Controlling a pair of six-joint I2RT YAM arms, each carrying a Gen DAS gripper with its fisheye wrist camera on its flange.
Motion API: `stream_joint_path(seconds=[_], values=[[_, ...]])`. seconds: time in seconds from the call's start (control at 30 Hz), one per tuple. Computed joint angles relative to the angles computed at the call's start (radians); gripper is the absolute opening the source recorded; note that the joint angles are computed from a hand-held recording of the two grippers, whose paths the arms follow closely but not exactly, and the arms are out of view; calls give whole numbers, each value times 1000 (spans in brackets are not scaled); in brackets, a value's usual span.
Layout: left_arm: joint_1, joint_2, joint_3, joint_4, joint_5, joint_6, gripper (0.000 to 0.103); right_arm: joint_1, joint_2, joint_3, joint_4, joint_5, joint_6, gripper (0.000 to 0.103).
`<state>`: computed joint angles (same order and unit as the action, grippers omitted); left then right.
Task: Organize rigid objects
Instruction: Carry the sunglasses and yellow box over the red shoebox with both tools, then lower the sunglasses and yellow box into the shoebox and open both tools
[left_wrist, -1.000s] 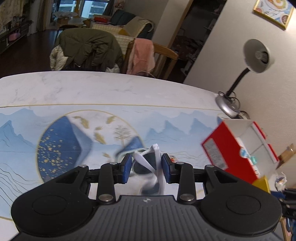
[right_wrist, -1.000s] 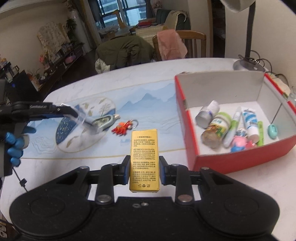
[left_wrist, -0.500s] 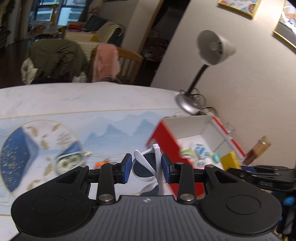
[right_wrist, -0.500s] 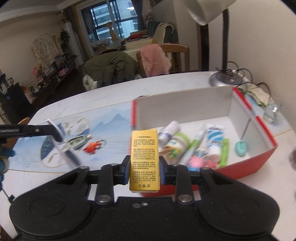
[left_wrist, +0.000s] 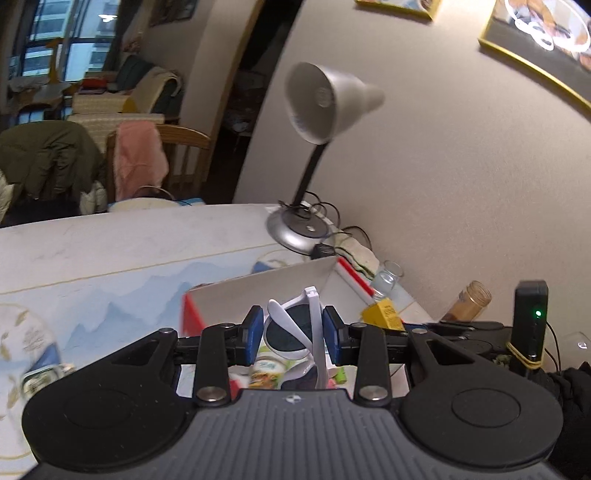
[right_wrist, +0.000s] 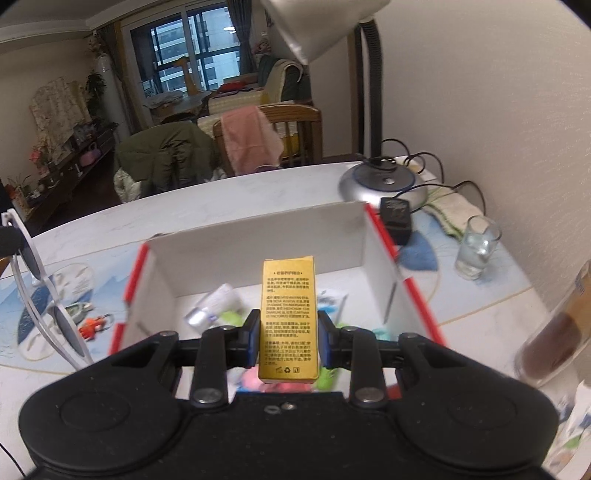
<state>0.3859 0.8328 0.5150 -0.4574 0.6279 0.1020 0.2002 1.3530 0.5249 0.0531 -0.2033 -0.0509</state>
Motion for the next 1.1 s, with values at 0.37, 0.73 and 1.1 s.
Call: stream_joint_path(seconds=[0.37,0.73,1.1], values=[[-423,331,13,296,-314,-199,34,-76,178,68,43,-48,-115,29],[-510,660,125,415,-414,-219,34,-77,294,98,52,-74,-217,29],[-559,925,283,457,-477,-239,28,-55,400,155,47,-43,-268,29]])
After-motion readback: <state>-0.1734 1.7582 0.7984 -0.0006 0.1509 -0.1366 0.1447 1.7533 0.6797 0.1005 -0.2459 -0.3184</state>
